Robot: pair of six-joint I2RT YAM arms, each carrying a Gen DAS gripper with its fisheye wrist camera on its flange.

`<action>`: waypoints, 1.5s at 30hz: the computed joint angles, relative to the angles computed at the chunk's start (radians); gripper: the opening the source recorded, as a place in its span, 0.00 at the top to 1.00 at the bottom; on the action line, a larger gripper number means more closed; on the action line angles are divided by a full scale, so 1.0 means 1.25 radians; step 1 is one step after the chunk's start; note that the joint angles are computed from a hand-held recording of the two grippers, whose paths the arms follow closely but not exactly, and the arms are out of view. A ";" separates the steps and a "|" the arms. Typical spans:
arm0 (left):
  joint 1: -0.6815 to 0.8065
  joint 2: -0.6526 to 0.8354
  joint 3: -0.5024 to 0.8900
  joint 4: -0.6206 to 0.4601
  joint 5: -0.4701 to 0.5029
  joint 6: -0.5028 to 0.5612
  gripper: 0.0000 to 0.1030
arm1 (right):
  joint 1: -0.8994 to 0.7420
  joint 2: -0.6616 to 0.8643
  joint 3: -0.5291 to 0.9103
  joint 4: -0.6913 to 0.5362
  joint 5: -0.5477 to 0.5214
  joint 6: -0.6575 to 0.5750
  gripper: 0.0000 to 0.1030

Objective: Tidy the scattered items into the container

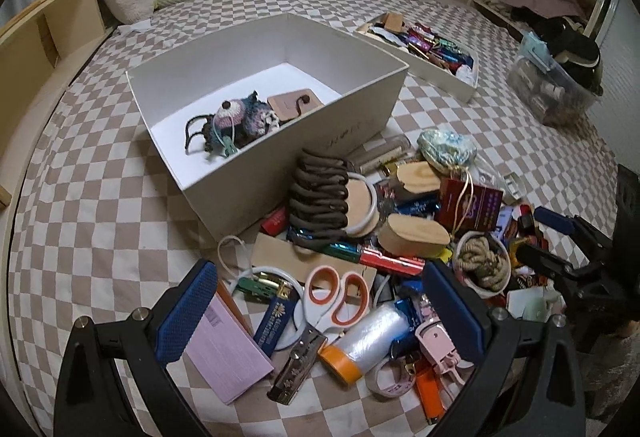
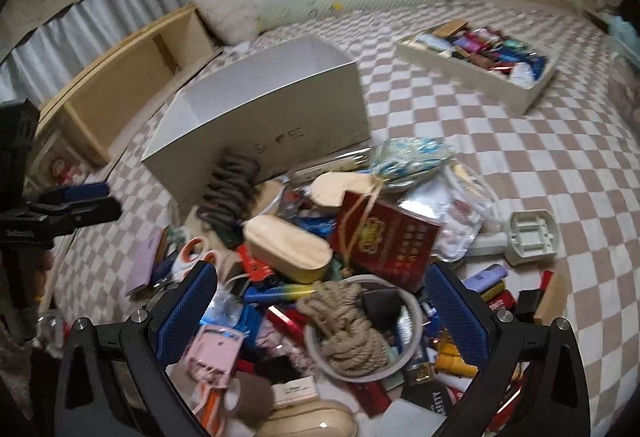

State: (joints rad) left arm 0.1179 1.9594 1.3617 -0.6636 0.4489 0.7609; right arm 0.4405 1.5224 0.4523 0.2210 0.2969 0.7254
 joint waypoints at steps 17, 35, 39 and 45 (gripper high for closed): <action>-0.018 0.019 -0.044 0.008 -0.035 0.022 0.00 | 0.002 0.203 -0.002 0.096 -0.029 -0.013 0.00; -0.027 0.036 -0.044 -0.005 -0.059 0.041 0.00 | 0.071 0.313 0.061 0.058 0.084 -0.044 0.00; -0.028 0.035 -0.047 -0.003 -0.060 0.042 0.00 | 0.061 0.321 0.062 0.079 0.075 -0.066 0.00; -0.032 0.032 -0.063 0.008 -0.068 0.047 0.00 | 0.019 0.325 0.048 0.112 0.016 -0.087 0.00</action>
